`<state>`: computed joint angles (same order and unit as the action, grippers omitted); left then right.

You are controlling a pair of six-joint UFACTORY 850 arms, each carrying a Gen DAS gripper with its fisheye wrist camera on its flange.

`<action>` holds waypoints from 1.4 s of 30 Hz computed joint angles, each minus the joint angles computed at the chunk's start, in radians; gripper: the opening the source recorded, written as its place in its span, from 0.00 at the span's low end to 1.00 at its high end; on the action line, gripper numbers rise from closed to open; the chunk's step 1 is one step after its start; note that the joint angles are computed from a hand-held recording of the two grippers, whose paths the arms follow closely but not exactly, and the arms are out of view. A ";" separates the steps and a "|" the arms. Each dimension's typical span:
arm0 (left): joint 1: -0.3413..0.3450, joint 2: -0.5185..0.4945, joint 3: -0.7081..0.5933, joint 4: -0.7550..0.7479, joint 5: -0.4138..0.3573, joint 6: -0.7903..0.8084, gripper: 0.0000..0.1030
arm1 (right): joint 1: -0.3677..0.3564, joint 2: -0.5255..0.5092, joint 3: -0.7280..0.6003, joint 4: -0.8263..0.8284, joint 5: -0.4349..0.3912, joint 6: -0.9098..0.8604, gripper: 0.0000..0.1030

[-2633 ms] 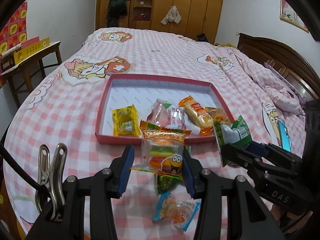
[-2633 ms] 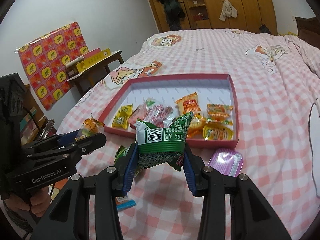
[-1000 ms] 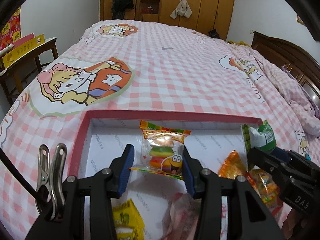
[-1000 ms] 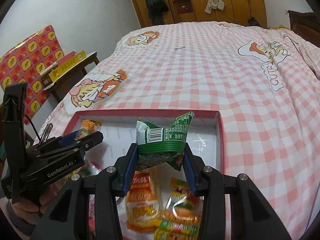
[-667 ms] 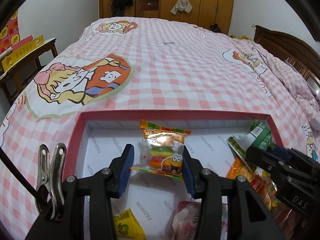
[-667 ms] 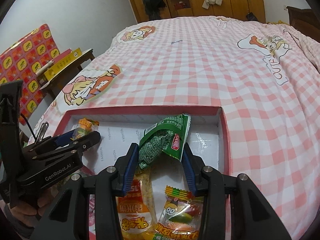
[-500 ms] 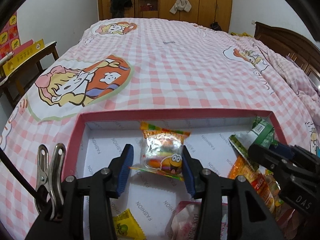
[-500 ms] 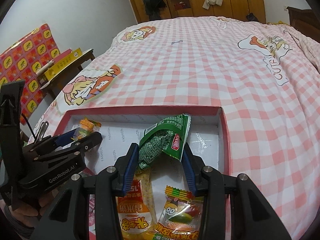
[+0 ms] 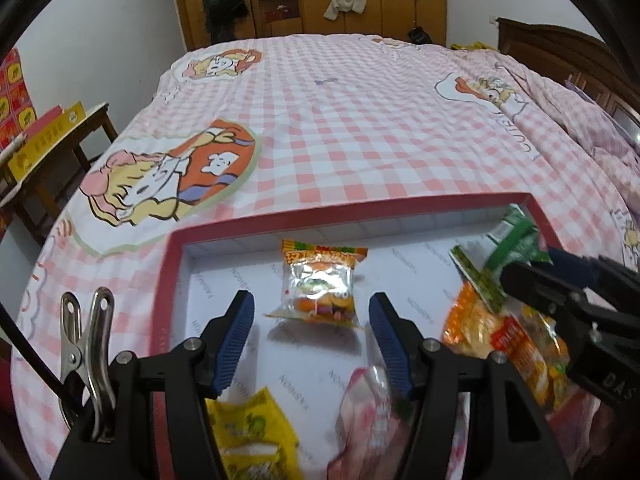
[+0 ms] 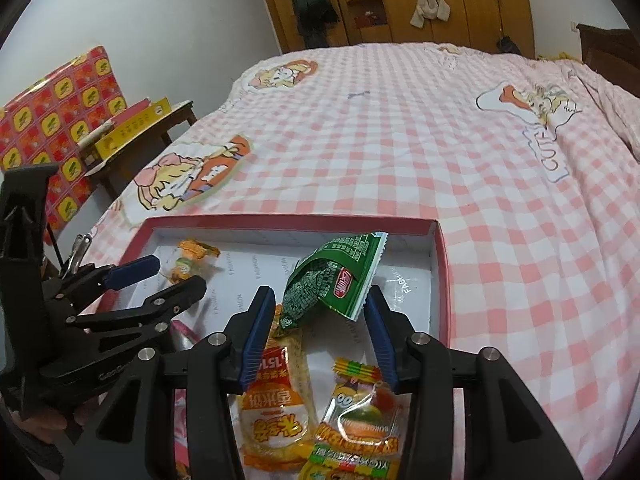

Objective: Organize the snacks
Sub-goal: 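Lower the gummy packet into the box and open the left tool while the right tool releases the green bag, then withdraw both tools from the box toward the remaining snacks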

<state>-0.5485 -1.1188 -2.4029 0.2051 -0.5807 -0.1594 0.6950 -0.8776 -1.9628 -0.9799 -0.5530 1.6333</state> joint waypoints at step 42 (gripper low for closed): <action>-0.008 0.521 0.788 -0.105 0.269 -0.049 0.61 | 0.137 0.201 0.286 -0.210 -0.004 0.333 0.59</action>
